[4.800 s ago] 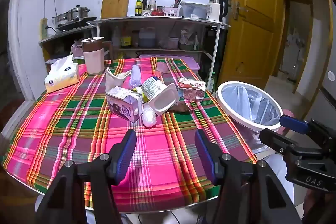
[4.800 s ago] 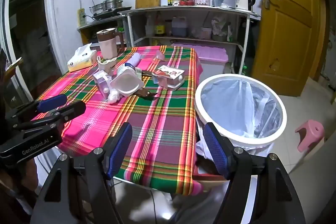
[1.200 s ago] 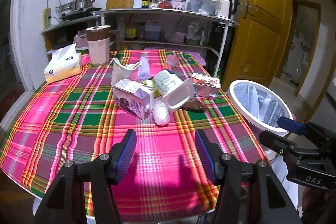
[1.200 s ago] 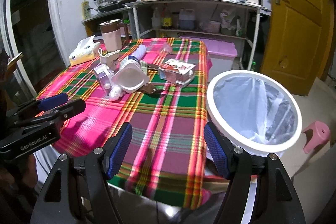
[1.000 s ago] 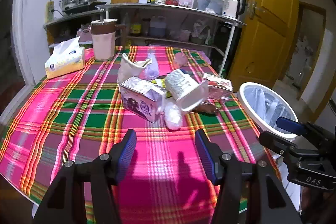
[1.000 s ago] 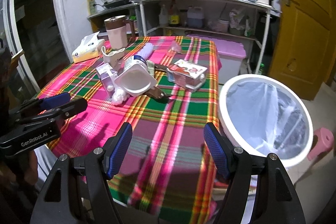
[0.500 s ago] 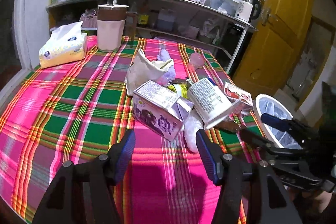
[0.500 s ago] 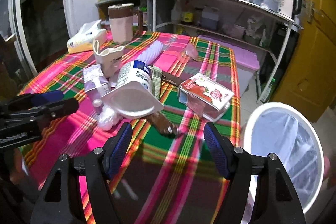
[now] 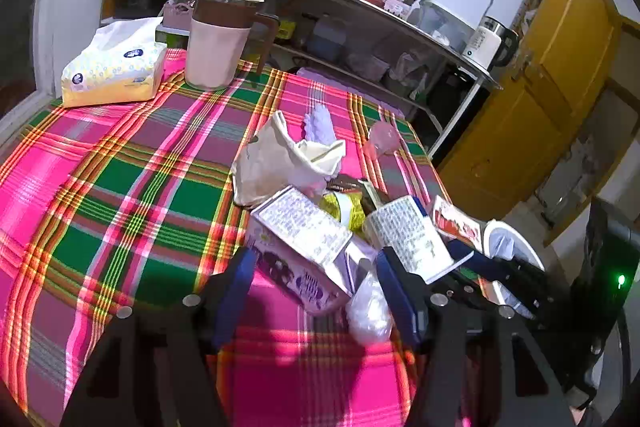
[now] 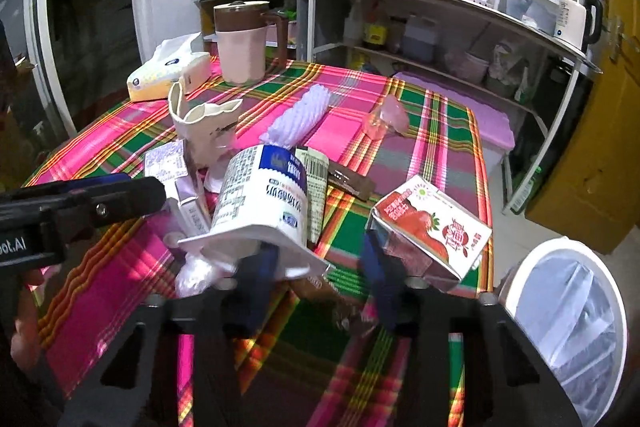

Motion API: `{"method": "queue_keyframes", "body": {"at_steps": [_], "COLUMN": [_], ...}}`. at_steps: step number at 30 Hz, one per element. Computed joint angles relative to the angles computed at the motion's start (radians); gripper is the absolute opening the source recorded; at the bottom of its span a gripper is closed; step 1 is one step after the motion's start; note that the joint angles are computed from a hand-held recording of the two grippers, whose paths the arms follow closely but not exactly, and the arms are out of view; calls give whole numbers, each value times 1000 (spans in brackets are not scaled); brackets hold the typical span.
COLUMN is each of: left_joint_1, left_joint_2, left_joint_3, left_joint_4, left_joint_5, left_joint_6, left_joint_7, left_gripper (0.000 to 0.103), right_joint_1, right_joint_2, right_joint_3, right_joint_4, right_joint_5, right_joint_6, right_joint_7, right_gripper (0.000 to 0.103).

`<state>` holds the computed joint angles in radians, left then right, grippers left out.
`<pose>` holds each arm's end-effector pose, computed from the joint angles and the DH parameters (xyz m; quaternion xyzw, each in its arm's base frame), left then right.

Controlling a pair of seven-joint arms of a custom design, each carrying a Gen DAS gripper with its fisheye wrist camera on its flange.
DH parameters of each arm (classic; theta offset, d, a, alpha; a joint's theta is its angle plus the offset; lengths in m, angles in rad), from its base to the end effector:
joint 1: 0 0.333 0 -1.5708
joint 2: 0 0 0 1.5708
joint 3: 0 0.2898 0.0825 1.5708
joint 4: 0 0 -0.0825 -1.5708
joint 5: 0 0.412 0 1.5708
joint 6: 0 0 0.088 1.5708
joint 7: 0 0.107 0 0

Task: Collect trash
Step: 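Grasp the white yogurt cup with the right gripper while the left grasps the purple milk carton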

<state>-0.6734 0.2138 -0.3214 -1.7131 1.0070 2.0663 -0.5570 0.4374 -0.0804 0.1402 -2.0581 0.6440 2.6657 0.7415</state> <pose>0.4110 -0.5269 0.4653 -0.8256 0.3799 -0.3385 0.2439 0.5144 0.3164 0.5088 -0.8738 0.2869 -0.1149 0.3753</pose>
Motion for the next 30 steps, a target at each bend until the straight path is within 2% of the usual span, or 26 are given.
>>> {"method": "queue_keyframes", "body": {"at_steps": [2, 9, 17, 19, 21, 24, 30], "left_joint_1": [6, 19, 7, -9, -22, -31, -40], "left_joint_2": [1, 23, 78, 96, 106, 111, 92], "left_joint_3": [5, 17, 25, 27, 31, 34, 29], "left_joint_4": [1, 25, 103, 133, 152, 164, 152], "left_joint_5": [1, -26, -96, -91, -84, -86, -99], "left_joint_6": [14, 27, -60, -106, -135, -148, -166], "left_joint_7": [-16, -59, 13, 44, 67, 87, 99], "left_gripper": [66, 67, 68, 67, 57, 48, 38], "right_joint_1": [2, 1, -1, -2, -3, -3, -2], "right_joint_2": [0, -2, -20, -24, -31, -44, -73], "right_joint_3": [-3, -6, -12, -14, -16, -19, -24], "right_joint_4": [1, 7, -7, -10, -15, -26, -45], "right_joint_5": [27, 63, 105, 111, 119, 132, 152], "right_joint_6": [4, -9, -7, -8, -7, -3, 3], "right_joint_7": [-15, -30, -51, -52, -56, -70, -83], "right_gripper": [14, 10, 7, 7, 7, 7, 7]}}
